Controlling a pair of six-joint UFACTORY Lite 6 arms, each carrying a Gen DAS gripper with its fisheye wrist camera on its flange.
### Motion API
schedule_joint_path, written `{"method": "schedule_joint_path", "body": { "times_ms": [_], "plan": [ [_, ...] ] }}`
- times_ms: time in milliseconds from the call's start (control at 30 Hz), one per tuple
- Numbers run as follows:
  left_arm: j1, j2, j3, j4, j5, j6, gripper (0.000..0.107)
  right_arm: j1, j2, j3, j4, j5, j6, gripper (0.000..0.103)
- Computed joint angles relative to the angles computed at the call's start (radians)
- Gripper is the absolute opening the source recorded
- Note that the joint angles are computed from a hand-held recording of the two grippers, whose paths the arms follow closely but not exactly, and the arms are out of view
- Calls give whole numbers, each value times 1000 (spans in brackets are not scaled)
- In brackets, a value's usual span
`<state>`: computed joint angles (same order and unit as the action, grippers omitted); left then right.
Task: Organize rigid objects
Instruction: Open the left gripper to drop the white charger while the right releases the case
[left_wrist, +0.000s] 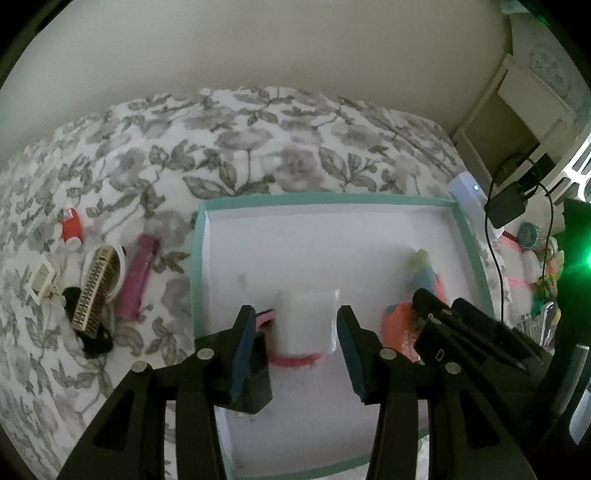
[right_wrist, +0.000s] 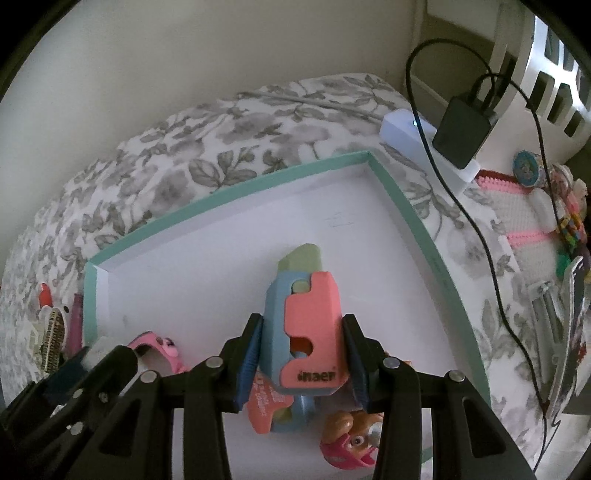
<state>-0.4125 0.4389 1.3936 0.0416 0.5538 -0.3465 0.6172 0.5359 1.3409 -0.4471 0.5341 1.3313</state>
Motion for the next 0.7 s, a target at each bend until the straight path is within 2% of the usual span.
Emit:
{"method": "schedule_joint_path", "body": {
  "times_ms": [400,533,667,700],
  "plan": [
    [39,-89,-38,39,0,-38,51,57,-63,56,-169,97,104,48],
    [68,-104,-45,95,6,-100,51,67,-58,70,-173,105,105,48],
    [92,-105,-47,228,31,-227,55,74,-33,94,-154,104,76,48],
    [98,-102,-46,252,39,-250,57,77,-24,104,-150,107,67,53]
  ]
}}
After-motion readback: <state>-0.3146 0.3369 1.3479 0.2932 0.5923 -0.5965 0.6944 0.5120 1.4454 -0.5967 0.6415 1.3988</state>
